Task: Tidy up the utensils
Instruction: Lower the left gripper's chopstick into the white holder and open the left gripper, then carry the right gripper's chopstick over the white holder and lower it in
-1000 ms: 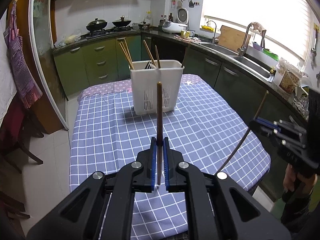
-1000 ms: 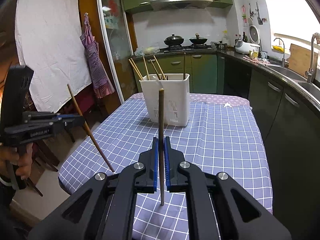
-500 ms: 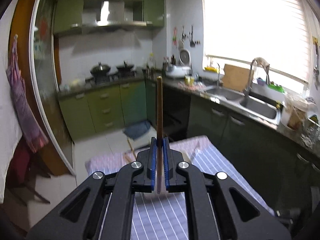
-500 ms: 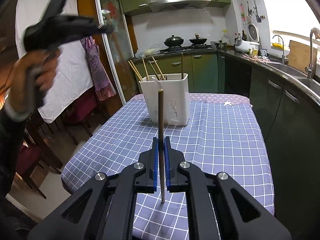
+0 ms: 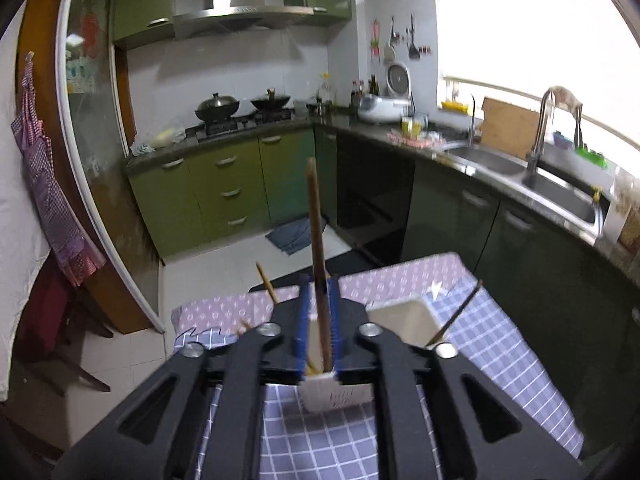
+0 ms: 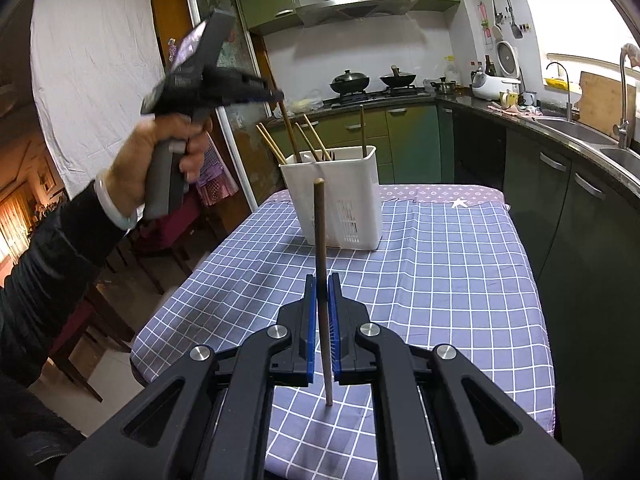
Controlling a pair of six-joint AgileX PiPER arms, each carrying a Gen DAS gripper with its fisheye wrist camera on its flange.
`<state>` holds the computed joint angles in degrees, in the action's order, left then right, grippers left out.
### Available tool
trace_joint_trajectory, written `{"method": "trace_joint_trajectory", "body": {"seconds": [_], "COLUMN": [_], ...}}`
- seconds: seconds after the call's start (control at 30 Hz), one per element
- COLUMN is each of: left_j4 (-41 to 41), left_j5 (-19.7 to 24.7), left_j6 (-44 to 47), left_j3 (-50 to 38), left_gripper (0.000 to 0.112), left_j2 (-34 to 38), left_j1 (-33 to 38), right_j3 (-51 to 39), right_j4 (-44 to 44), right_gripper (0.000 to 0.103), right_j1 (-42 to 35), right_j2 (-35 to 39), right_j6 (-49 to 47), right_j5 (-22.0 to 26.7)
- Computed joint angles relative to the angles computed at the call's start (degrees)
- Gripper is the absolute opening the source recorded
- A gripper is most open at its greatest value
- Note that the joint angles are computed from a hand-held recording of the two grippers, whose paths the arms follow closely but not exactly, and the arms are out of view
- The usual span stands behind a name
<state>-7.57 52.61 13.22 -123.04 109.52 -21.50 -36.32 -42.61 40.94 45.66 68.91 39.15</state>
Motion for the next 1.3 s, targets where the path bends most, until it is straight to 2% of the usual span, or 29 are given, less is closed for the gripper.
{"method": "trace_joint_trajectory", "body": {"seconds": [0.07, 0.17, 0.27, 0.33, 0.4, 0.47, 0.53, 0.67, 0.73, 0.83, 0.9, 1.0, 1.07, 1.1, 1.2, 1.3], "left_j4": [-0.61, -5.87, -16.22, -24.02, -31.57, -39.12, -43.02, -52.08, -54.72, -58.85, -60.49, -60.58, -58.58, -58.11, -56.20, -55.61], "left_j5": [-3.17, -5.99, -9.33, -10.75, -10.67, -7.50, -5.31, -4.24, -2.72, 7.43, 11.33, 10.83, 8.03, 8.33, 9.19, 8.09], "left_j6": [1.36, 5.06, 11.41, 16.64, 22.41, 29.95, 35.31, 49.53, 53.04, 57.17, 58.81, 59.70, 58.98, 59.12, 58.67, 58.45], "left_j3": [5.53, 12.54, 23.35, 31.16, 39.05, 46.58, 52.33, 66.21, 69.80, 72.32, 74.23, 76.90, 77.88, 78.09, 77.71, 78.34], "left_gripper": [0.036, 0.036, 0.037, 0.041, 0.053, 0.053, 0.057, 0.094, 0.096, 0.096, 0.096, 0.096, 0.096, 0.096, 0.096, 0.096], "left_j2": [-2.69, -7.94, -17.29, -23.79, -30.38, -36.85, -41.78, -53.40, -56.63, -57.73, -58.00, -58.47, -58.06, -57.55, -54.53, -53.33], "left_j1": [0.39, 2.77, 7.88, 11.87, 16.48, 22.18, 26.14, 36.15, 40.70, 52.00, 57.79, 61.12, 60.26, 60.69, 60.85, 60.36], "right_j3": [-0.26, -1.38, -5.01, -8.79, -13.26, -18.46, -23.11, -31.78, -35.64, -41.86, -45.15, -51.32, -52.97, -53.55, -52.33, -48.50], "right_j4": [1.41, 5.32, 8.63, 10.81, 9.68, 6.60, 1.37, -5.02, -4.72, -2.37, -2.43, 2.67, 2.80, 2.62, 5.86, 2.42], "right_gripper": [0.007, 0.007, 0.007, 0.007, 0.007, 0.007, 0.007, 0.007, 0.007, 0.007, 0.007, 0.007, 0.007, 0.007, 0.004, 0.004], "right_j1": [-1.28, -4.20, -7.27, -9.73, -10.90, -11.88, -12.01, -16.28, -19.12, -23.04, -24.71, -26.84, -27.45, -27.48, -28.13, -26.83], "right_j2": [0.43, 0.85, 2.13, 3.64, 5.76, 8.40, 11.54, 19.61, 23.86, 30.76, 35.00, 41.67, 44.27, 45.23, 45.30, 42.71], "right_j6": [-1.33, -5.97, -12.47, -17.59, -19.36, -19.21, -16.53, -12.24, -12.20, -13.93, -13.94, -18.90, -18.97, -18.64, -20.79, -18.34], "right_j5": [-1.15, -3.14, -3.61, -4.22, -4.66, -5.69, -6.18, -10.27, -12.19, -14.14, -14.80, -13.74, -13.79, -13.59, -15.24, -16.29]}}
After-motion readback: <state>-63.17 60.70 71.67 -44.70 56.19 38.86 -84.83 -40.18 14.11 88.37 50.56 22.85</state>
